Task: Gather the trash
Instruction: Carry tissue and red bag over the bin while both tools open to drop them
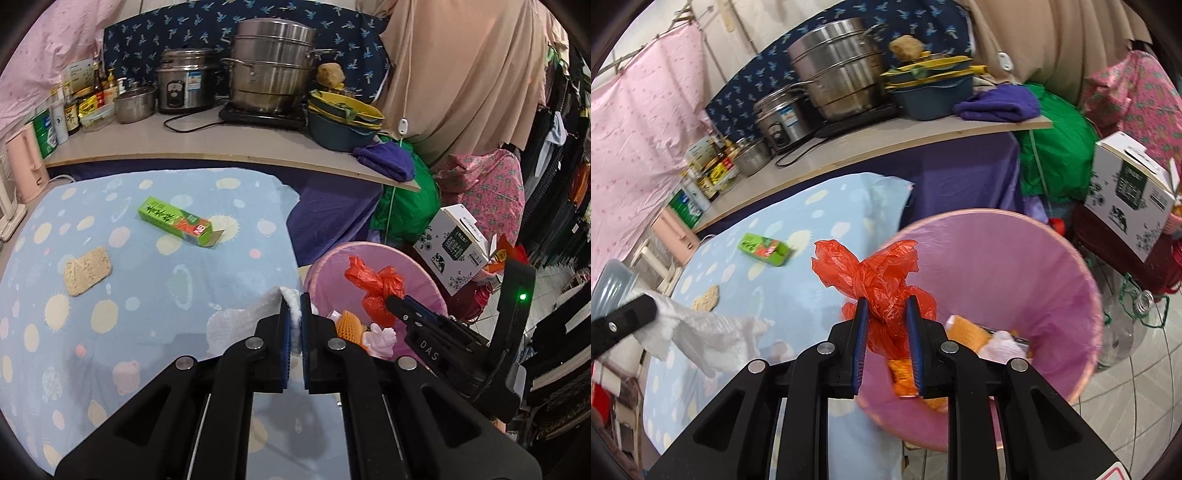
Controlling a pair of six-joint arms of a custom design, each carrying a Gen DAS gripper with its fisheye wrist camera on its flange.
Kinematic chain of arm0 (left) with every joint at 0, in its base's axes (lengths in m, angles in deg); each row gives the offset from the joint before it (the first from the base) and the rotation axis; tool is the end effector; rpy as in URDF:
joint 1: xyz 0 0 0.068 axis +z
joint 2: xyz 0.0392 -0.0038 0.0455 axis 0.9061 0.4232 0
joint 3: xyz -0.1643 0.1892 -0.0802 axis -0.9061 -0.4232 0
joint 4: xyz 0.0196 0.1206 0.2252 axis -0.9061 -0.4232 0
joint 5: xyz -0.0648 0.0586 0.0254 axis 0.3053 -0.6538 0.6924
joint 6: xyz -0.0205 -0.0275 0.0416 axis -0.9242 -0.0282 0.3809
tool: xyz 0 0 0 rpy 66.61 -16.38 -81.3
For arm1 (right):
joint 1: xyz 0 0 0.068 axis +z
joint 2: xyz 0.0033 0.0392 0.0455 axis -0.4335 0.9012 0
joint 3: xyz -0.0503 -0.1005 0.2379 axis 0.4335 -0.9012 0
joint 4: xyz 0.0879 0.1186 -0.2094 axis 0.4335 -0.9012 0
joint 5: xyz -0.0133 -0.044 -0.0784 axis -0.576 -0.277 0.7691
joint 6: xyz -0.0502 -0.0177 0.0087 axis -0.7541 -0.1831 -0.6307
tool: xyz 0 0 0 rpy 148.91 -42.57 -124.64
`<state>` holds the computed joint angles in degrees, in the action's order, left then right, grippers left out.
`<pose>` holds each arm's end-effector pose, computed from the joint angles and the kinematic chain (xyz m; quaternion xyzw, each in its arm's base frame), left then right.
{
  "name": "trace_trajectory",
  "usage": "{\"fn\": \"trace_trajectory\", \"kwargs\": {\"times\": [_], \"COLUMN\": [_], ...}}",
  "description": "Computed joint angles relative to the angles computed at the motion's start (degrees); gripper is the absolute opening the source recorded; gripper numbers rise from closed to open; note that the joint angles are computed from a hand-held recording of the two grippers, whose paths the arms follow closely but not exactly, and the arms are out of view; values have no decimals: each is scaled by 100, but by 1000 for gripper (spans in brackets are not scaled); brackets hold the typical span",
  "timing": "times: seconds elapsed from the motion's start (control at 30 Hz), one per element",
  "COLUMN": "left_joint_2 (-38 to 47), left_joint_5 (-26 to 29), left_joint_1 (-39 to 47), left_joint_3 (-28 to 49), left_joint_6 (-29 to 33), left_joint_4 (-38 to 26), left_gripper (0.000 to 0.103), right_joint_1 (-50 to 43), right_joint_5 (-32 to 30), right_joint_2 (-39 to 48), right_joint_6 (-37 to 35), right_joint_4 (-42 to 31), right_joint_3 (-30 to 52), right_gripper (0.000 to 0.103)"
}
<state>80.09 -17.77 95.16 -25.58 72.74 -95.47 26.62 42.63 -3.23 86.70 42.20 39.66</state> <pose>0.1695 0.0719 0.2801 0.1622 0.9084 -0.1646 0.3484 0.1470 0.1584 0.1963 0.1864 0.8991 0.1026 0.3826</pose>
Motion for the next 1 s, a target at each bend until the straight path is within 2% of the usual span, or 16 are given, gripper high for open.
{"fn": "trace_trajectory", "kwargs": {"times": [0.23,0.47,0.67,0.8,0.83,0.87,0.9,1.0], "left_joint_2": [-563,-558,-190,64,101,141,170,159], "left_joint_5": [-371,-1023,-1361,-1404,-1429,-1495,-1543,-1609], "left_joint_1": [-1604,-3125,-3659,-3687,-3688,-3695,-3701,-3521], "left_joint_3": [-303,-746,-1042,-1203,-1251,-1290,-1320,-1392], "left_joint_6": [-1183,-2252,-2671,-2732,-2752,-2784,-2834,-2850], "left_joint_4": [473,1282,1847,2046,2103,2155,2211,2326], "left_gripper": [4,4,4,5,5,9,18,39], "right_joint_1": [-235,-423,-722,-856,-874,-864,-852,-786], "right_joint_5": [-14,-82,-228,-268,-275,-266,-232,-119], "right_joint_2": [-869,-1386,-1579,-1584,-1559,-1537,-1534,-1574], "right_joint_6": [358,542,414,349,338,355,396,461], "right_joint_4": [-364,-536,-490,-402,-374,-363,-368,-413], "right_joint_3": [-736,-1187,-1376,-1446,-1445,-1435,-1432,-1401], "right_gripper": [20,20,21,25,29,33,41,44]}}
